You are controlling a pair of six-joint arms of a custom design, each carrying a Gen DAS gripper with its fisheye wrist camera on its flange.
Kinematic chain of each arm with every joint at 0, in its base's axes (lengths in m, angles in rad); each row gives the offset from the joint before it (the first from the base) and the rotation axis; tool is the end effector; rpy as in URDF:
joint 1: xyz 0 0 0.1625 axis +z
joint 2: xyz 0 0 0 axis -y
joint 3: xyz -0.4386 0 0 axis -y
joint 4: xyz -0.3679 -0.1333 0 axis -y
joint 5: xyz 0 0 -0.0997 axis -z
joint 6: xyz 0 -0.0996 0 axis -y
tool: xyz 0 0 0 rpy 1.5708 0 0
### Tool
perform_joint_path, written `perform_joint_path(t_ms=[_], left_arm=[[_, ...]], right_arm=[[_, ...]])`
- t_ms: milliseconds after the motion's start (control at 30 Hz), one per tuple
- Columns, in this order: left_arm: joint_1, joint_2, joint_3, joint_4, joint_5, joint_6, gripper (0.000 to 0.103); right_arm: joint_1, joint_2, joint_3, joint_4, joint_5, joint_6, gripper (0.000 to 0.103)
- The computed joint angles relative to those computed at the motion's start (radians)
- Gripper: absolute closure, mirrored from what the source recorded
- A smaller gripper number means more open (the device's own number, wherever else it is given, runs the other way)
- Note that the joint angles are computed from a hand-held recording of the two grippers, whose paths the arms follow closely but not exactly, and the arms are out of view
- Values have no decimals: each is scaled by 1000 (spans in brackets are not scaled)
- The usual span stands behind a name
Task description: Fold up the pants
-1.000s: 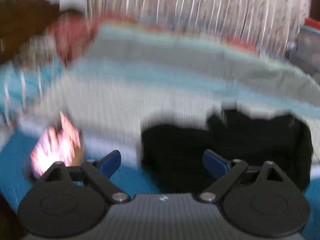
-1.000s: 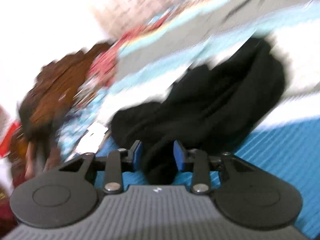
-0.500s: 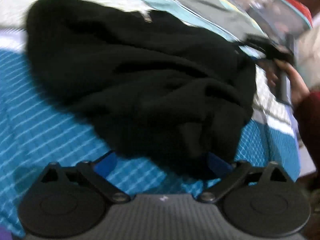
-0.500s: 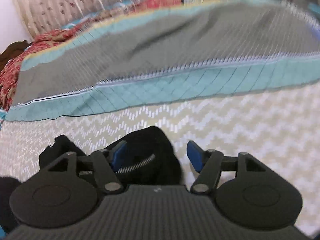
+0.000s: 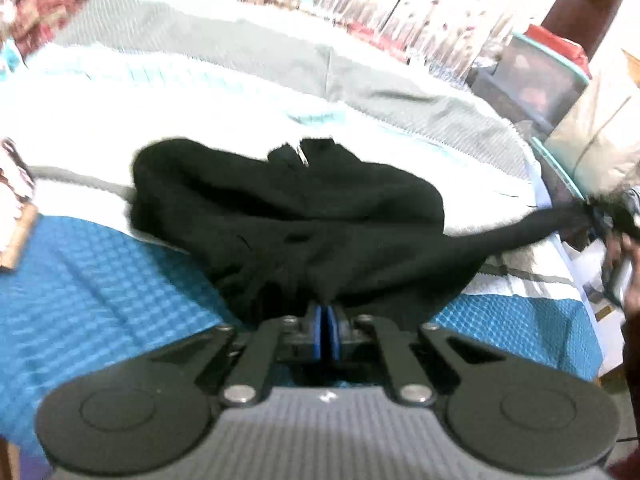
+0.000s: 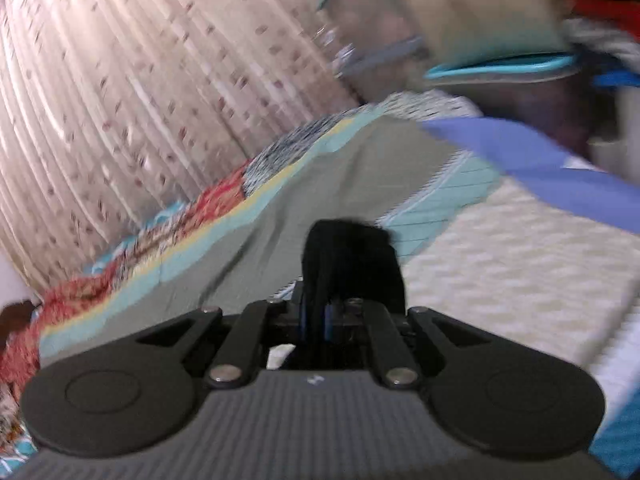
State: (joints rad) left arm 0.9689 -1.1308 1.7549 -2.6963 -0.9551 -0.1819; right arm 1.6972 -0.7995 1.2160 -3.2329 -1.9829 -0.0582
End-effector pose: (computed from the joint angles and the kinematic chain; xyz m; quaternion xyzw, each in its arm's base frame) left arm -0.1892 -0.6124 0.3210 0.1189 0.9186 -0.3306 0.1810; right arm 0.1885 -0.7427 0.3935 -0.0456 -0.8027 0.5763 0.1466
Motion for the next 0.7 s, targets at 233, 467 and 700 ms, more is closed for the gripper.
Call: perform_joint_path(t_ms=[233, 467, 700], left_arm=[[-65, -43, 88, 148, 54, -56, 93], [-46, -156, 148, 211, 103, -143, 56], [73, 10, -31, -31, 146, -58, 39]], right_arm=[[-7, -202, 459, -117, -193, 106, 77], [34, -219, 497, -290, -379, 65, 65], [45, -31, 167, 193, 42, -85, 64]])
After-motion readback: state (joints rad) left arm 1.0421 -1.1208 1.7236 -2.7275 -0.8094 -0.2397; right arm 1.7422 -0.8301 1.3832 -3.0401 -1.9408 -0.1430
